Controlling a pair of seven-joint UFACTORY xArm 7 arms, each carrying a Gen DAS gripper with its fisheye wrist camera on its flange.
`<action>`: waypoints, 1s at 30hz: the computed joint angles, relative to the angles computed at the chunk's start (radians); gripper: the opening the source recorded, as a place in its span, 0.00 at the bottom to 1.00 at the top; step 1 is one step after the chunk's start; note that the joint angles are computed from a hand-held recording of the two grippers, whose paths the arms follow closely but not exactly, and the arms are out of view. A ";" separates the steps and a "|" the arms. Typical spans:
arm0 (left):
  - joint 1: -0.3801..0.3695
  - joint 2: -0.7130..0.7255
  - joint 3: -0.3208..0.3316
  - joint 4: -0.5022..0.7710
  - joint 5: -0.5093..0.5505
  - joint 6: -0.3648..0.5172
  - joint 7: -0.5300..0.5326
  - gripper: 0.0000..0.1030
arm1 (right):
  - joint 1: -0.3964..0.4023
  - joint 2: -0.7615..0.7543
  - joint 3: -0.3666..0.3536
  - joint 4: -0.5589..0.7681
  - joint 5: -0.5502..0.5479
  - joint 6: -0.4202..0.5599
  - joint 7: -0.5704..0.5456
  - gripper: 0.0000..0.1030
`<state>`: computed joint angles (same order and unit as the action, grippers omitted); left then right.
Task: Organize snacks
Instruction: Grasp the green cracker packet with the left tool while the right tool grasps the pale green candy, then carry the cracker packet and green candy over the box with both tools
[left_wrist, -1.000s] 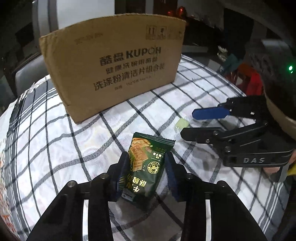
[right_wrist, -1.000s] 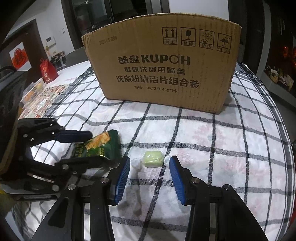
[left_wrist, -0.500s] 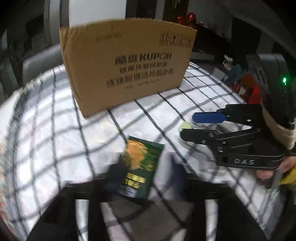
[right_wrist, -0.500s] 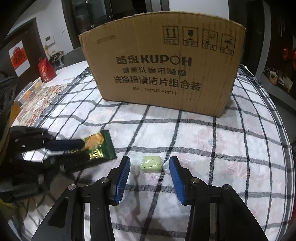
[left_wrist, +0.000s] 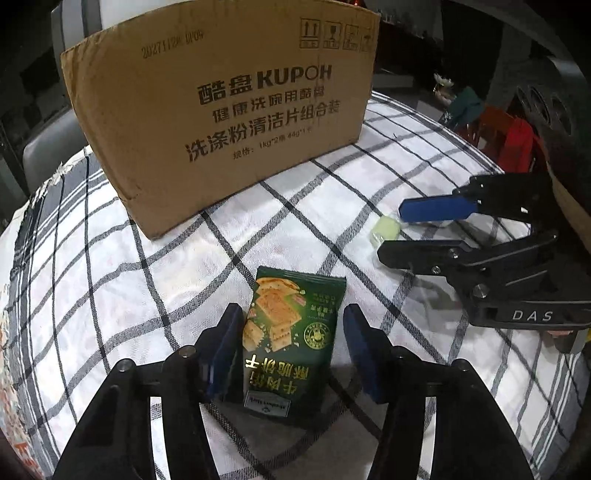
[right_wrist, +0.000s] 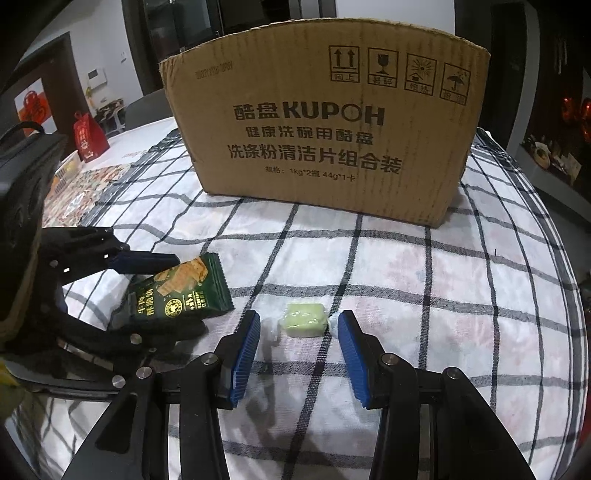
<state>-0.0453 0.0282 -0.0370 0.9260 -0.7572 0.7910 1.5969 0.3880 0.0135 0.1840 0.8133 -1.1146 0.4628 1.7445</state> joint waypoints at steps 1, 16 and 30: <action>0.000 0.000 -0.001 -0.001 -0.008 -0.003 0.000 0.48 | -0.001 -0.002 -0.001 -0.003 -0.002 -0.002 0.003 0.44; 0.004 -0.085 0.030 -0.019 -0.121 0.037 -0.133 0.43 | -0.035 -0.038 0.010 -0.031 -0.008 -0.033 0.007 0.35; -0.018 -0.099 0.039 -0.035 -0.136 0.002 -0.197 0.43 | -0.022 -0.017 0.000 -0.018 0.000 -0.031 -0.012 0.28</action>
<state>-0.0635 -0.0709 0.0017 0.8913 -0.8930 0.7929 1.3997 0.3665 -0.0033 0.1837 0.7948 -1.1142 0.4317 1.7322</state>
